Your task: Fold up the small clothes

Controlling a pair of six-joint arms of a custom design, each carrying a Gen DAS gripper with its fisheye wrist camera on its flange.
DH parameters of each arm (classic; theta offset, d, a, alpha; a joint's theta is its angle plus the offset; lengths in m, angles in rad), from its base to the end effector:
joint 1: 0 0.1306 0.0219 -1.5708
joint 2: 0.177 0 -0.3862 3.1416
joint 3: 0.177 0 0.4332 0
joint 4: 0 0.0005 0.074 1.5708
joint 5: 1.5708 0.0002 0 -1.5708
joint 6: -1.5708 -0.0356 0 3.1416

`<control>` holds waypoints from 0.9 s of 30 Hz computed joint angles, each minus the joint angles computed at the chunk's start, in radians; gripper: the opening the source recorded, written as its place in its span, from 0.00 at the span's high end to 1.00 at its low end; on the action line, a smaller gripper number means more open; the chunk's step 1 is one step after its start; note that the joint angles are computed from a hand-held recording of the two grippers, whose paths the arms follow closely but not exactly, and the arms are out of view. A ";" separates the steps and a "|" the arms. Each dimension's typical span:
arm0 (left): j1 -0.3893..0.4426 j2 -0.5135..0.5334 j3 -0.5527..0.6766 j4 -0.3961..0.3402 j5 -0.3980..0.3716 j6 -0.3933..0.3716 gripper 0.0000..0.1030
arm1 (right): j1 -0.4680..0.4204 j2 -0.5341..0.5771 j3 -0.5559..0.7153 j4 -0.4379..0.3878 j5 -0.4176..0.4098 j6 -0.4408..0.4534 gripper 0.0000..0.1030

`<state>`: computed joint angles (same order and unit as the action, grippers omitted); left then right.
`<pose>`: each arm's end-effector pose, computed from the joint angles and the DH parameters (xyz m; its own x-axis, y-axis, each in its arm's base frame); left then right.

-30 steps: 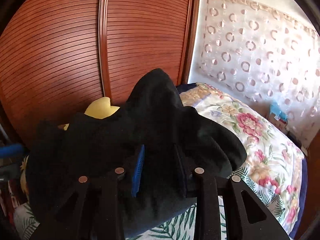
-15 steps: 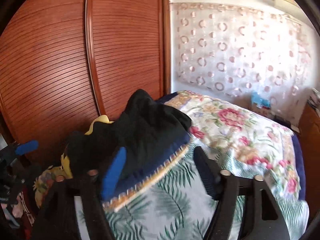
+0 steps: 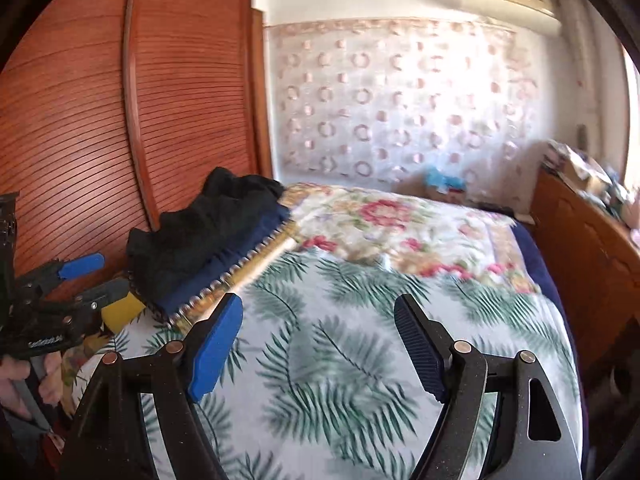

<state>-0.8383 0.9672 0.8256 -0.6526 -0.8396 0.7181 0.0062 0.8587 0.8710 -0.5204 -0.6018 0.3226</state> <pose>0.2596 -0.2498 0.3512 -0.4563 -0.1496 -0.8771 -0.2027 0.9773 -0.0613 0.3482 0.0218 0.4177 -0.3030 -0.2632 -0.9159 -0.6282 0.7779 -0.0158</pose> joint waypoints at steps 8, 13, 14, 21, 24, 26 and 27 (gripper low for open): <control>-0.043 0.062 0.087 -0.008 -0.035 -0.010 0.20 | -0.083 -0.154 -0.053 -0.037 0.013 -0.068 0.22; -0.061 0.071 0.134 -0.015 -0.053 -0.035 0.20 | -0.088 -0.238 -0.084 -0.024 0.029 -0.123 0.22; -0.068 0.073 0.145 -0.020 -0.061 -0.040 0.20 | -0.088 -0.256 -0.099 -0.016 0.032 -0.132 0.23; -0.101 0.082 0.184 -0.033 -0.088 -0.047 0.20 | -0.042 -0.319 -0.149 0.031 0.085 -0.188 0.23; -0.111 0.085 0.194 -0.046 -0.100 -0.042 0.20 | -0.036 -0.333 -0.169 0.042 0.094 -0.200 0.23; -0.117 0.088 0.198 -0.047 -0.108 -0.045 0.20 | -0.022 -0.340 -0.178 0.048 0.109 -0.207 0.23; -0.120 0.090 0.199 -0.048 -0.113 -0.047 0.20 | -0.045 -0.344 -0.191 0.057 0.090 -0.203 0.23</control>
<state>-0.9578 1.0567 1.0244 -0.7002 -0.9522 0.6707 -0.0391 0.5151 0.6803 -0.4638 -0.5118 0.1200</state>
